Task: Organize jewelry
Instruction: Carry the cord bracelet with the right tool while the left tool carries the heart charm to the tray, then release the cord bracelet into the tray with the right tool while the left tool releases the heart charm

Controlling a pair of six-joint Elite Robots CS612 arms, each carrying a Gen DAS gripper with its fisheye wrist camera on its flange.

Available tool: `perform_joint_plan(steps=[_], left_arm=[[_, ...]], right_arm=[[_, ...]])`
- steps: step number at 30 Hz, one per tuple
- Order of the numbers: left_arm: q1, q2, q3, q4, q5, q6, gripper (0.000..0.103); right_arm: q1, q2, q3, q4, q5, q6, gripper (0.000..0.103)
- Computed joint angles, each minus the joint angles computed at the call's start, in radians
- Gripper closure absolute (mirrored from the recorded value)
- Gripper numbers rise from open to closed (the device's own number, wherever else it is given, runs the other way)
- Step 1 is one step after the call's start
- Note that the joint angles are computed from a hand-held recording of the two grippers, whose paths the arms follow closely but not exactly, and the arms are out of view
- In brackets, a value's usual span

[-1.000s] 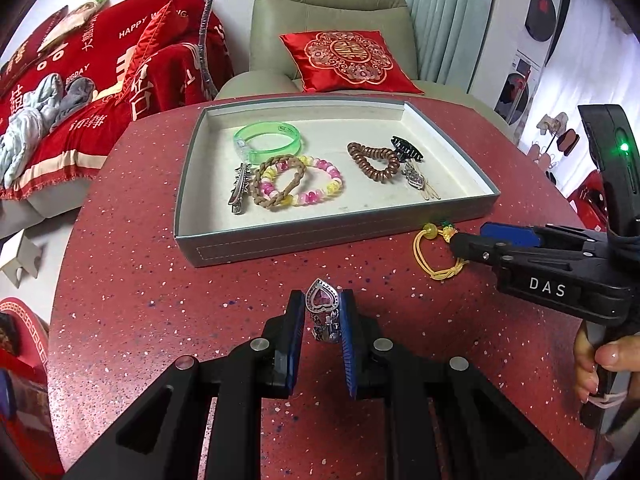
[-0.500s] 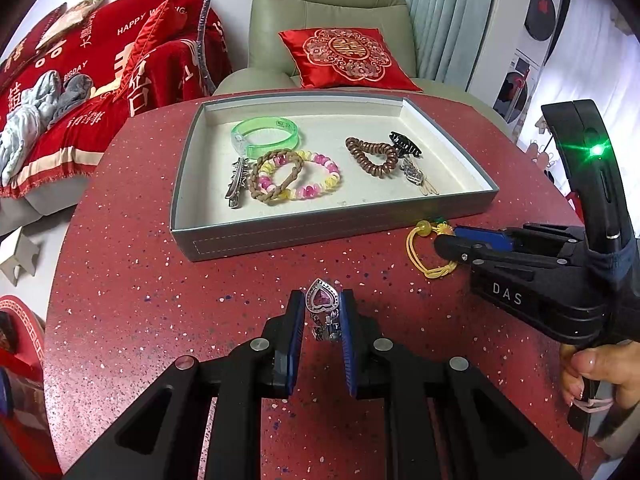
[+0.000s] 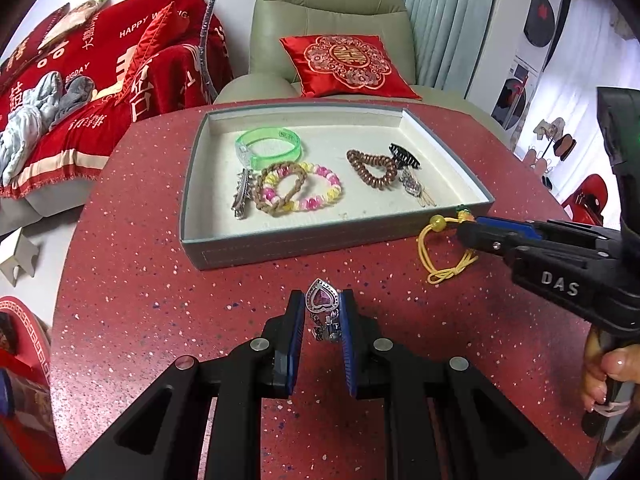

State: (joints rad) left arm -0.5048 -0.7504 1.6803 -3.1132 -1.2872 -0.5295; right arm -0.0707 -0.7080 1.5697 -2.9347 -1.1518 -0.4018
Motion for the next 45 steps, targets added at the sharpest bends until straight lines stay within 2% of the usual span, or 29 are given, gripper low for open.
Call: perform_joint_plan(steps=[7, 15, 23, 30, 45], left_arm=[[0.010, -0.013, -0.008, -0.019, 0.026, 0.027, 0.068], [0.031, -0.008, -0.056, -0.012, 0.060, 0.064, 0.068], [0.049, 0.017, -0.116, 0.021, 0.080, 0.072, 0.068], [0.063, 0.044, -0.170, 0.065, 0.088, 0.048, 0.068], [0.061, 0.100, -0.238, 0.163, 0.112, 0.026, 0.068]], right_arm=[[-0.008, -0.016, -0.001, -0.013, 0.036, 0.025, 0.084], [-0.007, -0.012, -0.040, -0.010, 0.055, 0.059, 0.084], [0.003, 0.021, -0.120, 0.027, 0.062, 0.106, 0.084], [0.010, 0.057, -0.179, 0.042, 0.046, 0.156, 0.084], [0.016, 0.118, -0.252, 0.110, 0.007, 0.174, 0.084]])
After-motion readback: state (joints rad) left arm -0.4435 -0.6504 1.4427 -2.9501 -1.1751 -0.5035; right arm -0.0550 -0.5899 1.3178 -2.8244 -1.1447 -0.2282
